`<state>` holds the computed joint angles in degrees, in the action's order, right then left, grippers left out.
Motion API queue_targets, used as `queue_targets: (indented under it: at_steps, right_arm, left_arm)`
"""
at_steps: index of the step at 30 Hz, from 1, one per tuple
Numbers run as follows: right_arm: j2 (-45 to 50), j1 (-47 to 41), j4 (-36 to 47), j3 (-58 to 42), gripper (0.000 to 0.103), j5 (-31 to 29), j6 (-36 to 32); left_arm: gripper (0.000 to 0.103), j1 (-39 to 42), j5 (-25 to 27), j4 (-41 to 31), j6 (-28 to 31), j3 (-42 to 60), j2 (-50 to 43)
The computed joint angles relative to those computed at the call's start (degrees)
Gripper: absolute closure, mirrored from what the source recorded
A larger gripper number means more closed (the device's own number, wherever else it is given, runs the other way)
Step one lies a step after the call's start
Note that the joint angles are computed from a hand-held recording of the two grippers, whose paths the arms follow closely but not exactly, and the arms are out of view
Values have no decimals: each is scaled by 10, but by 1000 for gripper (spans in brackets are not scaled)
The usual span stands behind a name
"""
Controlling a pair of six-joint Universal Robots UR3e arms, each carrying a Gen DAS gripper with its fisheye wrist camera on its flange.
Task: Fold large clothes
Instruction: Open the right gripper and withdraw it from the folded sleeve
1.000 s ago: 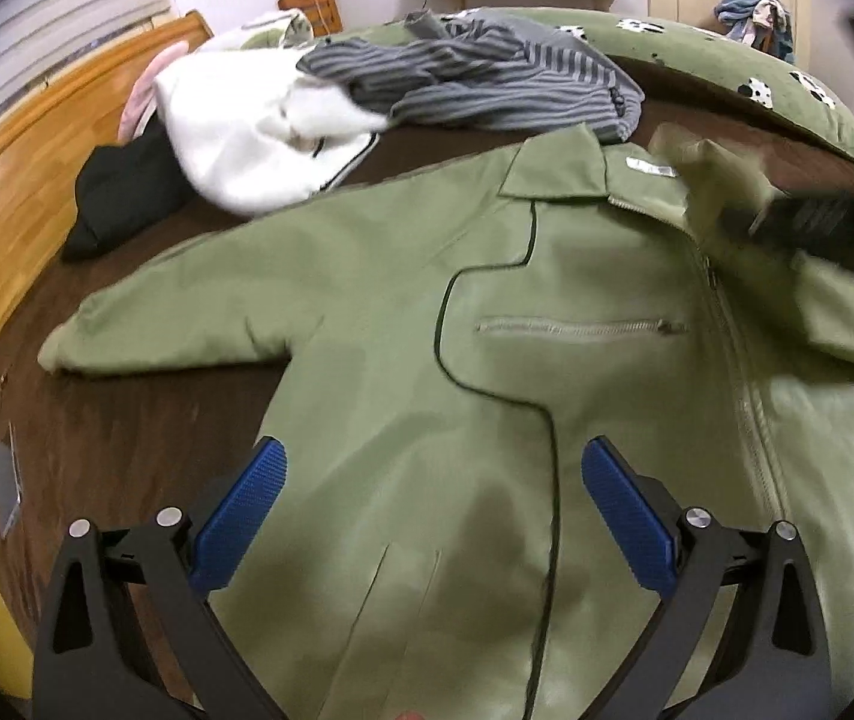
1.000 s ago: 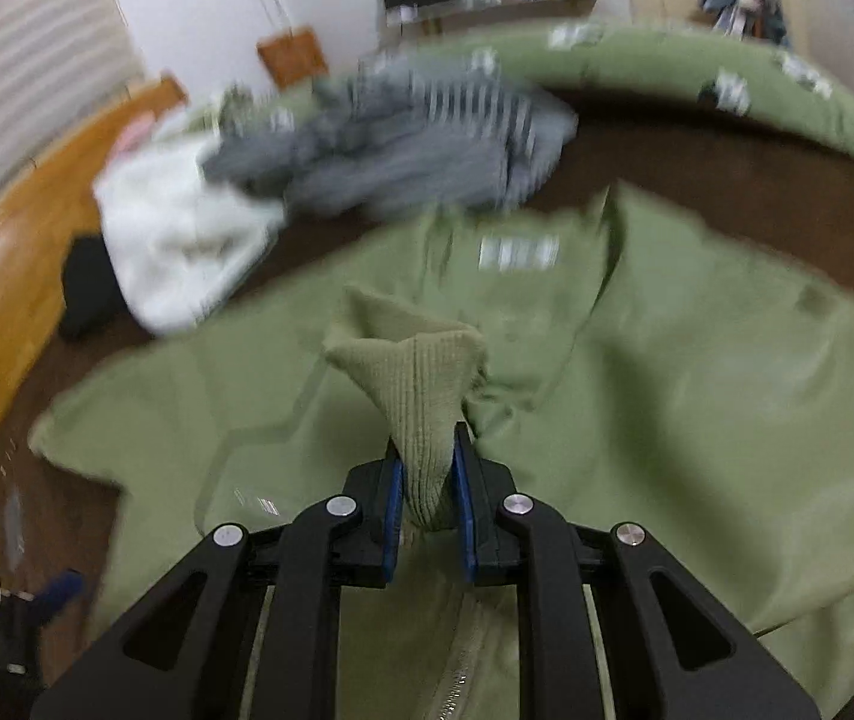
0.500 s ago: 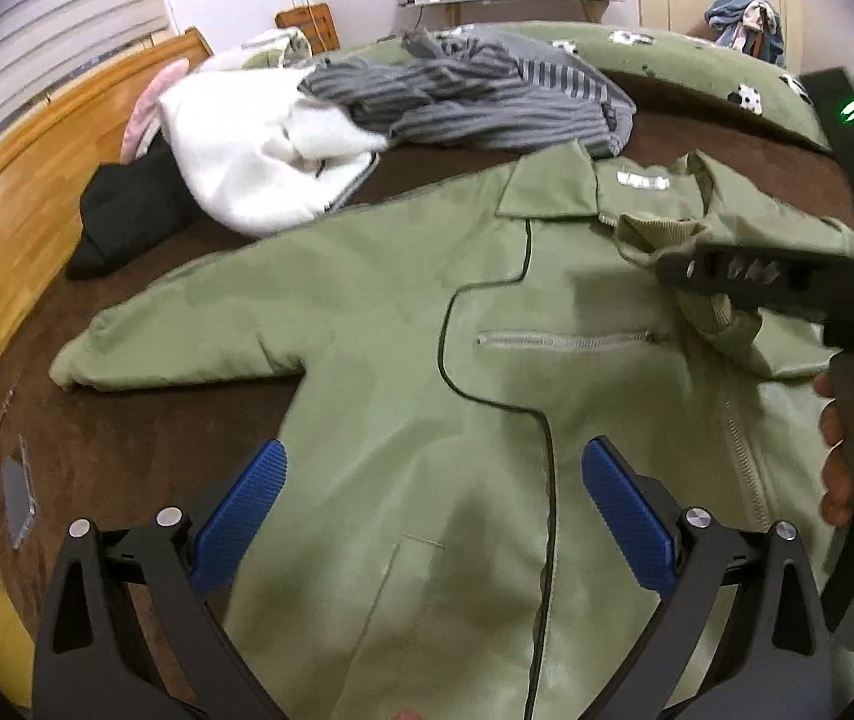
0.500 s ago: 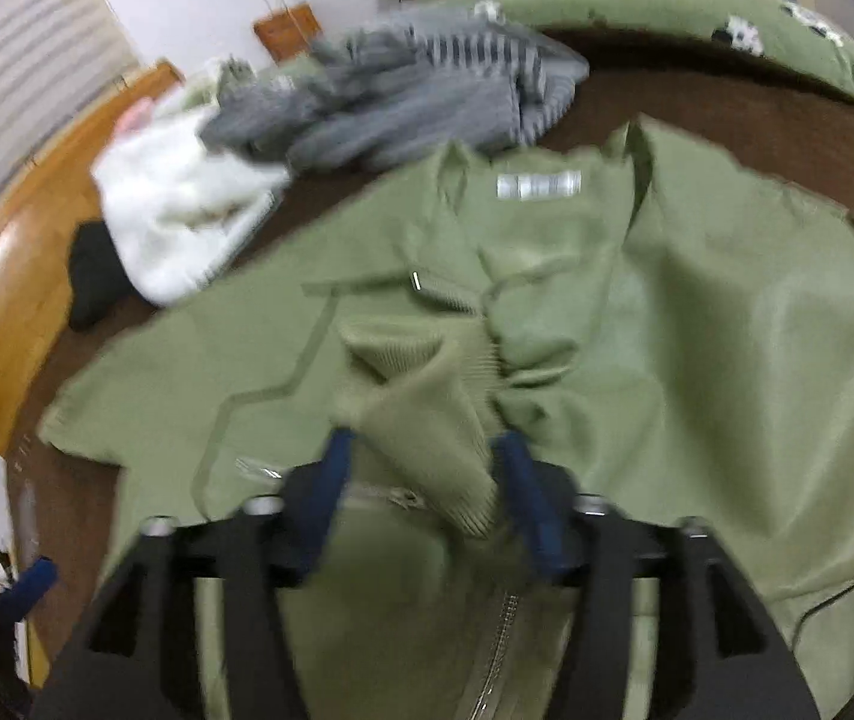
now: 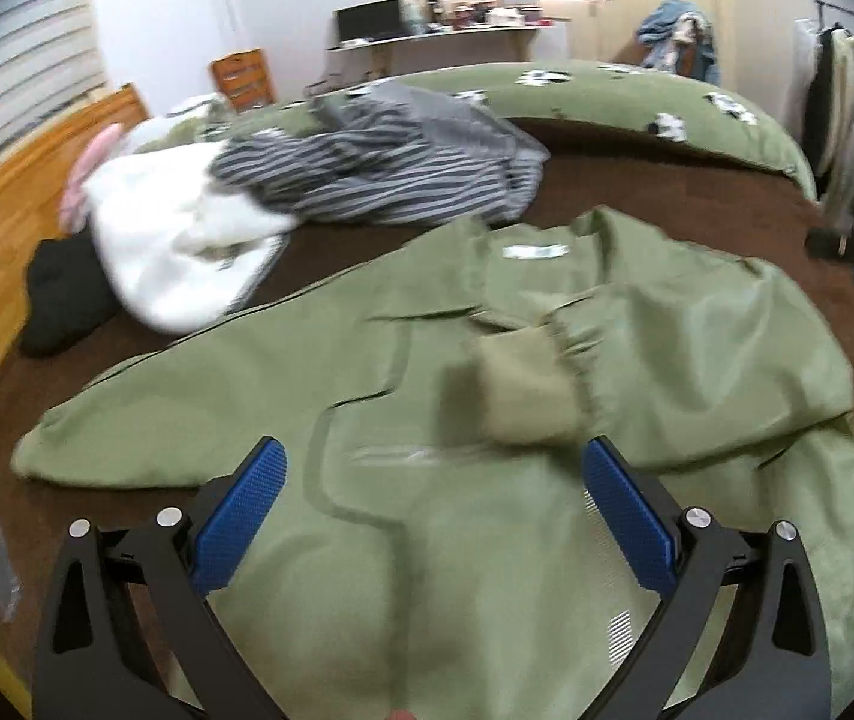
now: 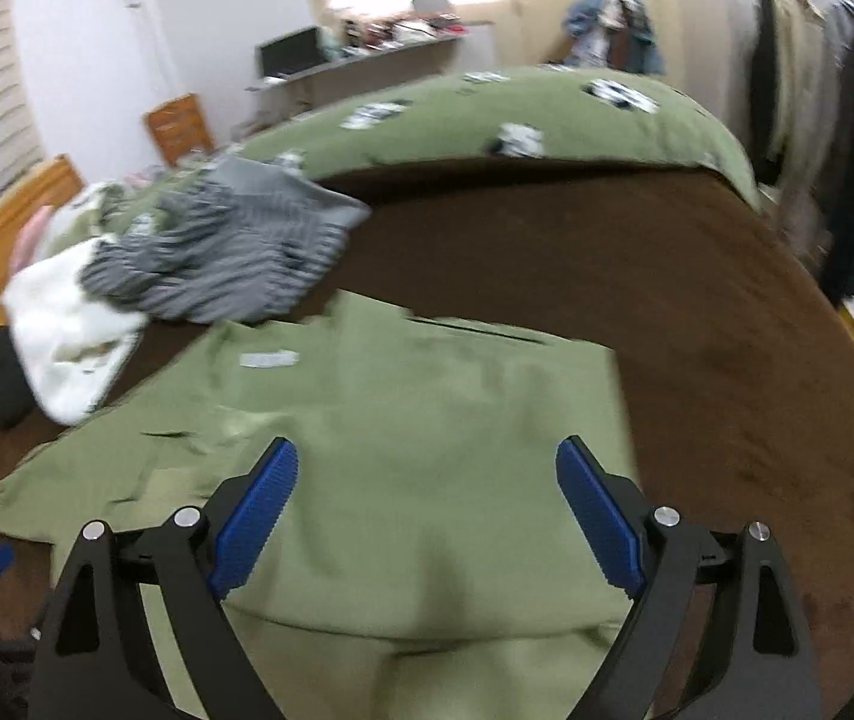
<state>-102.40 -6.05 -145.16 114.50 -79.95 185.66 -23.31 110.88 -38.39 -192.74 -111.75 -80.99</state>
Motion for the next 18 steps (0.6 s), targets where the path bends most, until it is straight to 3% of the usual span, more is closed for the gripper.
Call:
queue_targets:
  at_steps: [6, 10, 13, 18]
  right_arm:
    - [3, -44, -29, 77, 17, -17, -44]
    - [66, -15, -115, 120, 23, -46, -56]
    - [124, 16, -171, 126, 23, -88, -60]
    - [172, 14, -240, 147, 19, -90, -54]
  left_arm:
    - [6, -24, -62, 36, -23, 88, -123]
    - [6, -46, -42, 70, -25, 126, -210]
    - [6, -40, -56, 98, -31, 119, -242]
    - [6, -29, -52, 94, -19, 131, -300]
